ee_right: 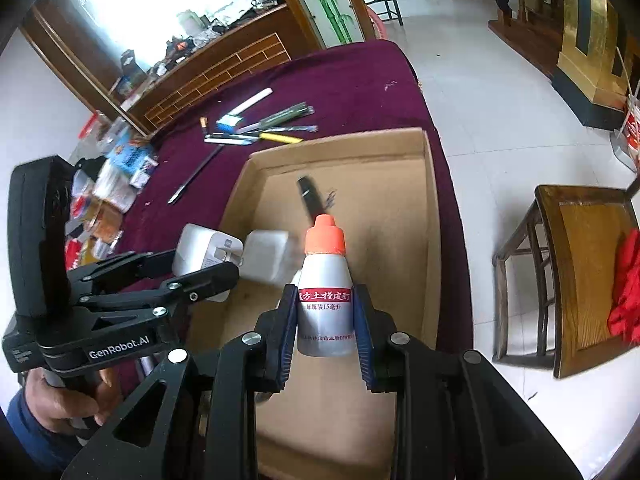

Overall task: Organize rigid objects
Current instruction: 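Carry the white charger and orange-capped bottle over the cardboard tray with both grippers, then open the left gripper to drop the charger while the right gripper releases the bottle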

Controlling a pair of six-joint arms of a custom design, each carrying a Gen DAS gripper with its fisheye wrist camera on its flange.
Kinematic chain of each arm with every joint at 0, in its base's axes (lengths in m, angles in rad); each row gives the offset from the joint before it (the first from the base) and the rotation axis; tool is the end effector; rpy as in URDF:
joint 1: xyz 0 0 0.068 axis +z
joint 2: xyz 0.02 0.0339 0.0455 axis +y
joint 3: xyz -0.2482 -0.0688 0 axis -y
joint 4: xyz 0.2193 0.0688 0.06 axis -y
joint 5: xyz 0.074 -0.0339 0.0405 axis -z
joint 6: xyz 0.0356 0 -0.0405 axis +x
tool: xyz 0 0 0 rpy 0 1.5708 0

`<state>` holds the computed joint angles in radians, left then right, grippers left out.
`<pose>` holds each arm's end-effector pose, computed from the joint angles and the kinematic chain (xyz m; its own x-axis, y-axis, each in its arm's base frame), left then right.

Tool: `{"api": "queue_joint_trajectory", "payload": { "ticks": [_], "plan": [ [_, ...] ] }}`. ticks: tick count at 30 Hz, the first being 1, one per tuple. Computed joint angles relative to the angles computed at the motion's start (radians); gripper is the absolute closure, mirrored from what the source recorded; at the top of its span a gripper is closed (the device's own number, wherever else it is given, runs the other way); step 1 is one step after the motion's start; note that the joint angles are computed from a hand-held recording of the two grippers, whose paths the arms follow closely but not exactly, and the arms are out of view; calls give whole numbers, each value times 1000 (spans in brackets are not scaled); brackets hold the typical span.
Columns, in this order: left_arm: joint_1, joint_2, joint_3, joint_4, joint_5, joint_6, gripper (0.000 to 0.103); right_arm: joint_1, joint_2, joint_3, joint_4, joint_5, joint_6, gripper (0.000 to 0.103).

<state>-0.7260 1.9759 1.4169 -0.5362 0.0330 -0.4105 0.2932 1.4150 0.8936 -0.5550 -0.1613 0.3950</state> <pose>0.2877 -0.2570 0.1788 -0.8789 0.2469 -0.4081 0.3534 0.9117 -0.2096 0.2409 0.0787 0.2054 -0.9156 0.1203 -0.3836 -0.0064 0.9497 0.3131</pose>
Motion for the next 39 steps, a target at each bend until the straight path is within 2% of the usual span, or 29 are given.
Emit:
{"api": "queue_joint_trajectory", "payload": {
  "ticks": [4, 10, 20, 28, 32, 36, 39],
  "plan": [
    [39, 132, 149, -45, -5, 3, 49, -60, 151, 68, 52, -27, -46, 79],
    [69, 264, 302, -101, -11, -5, 49, -77, 285, 154, 63, -38, -77, 79],
    [46, 347, 400, -151, -45, 4, 49, -70, 376, 230, 47, -12, -138, 79],
    [47, 311, 350, -116, -34, 3, 48, -63, 407, 268, 28, -4, -155, 78],
    [48, 296, 349, -128, -33, 5, 47, -60, 392, 267, 19, 2, -148, 75],
    [44, 228, 275, -95, -28, -7, 39, -52, 332, 235, 15, 22, -131, 72],
    [41, 162, 197, -61, -21, -21, 39, -41, 272, 196, 17, 25, -105, 72]
  ]
}}
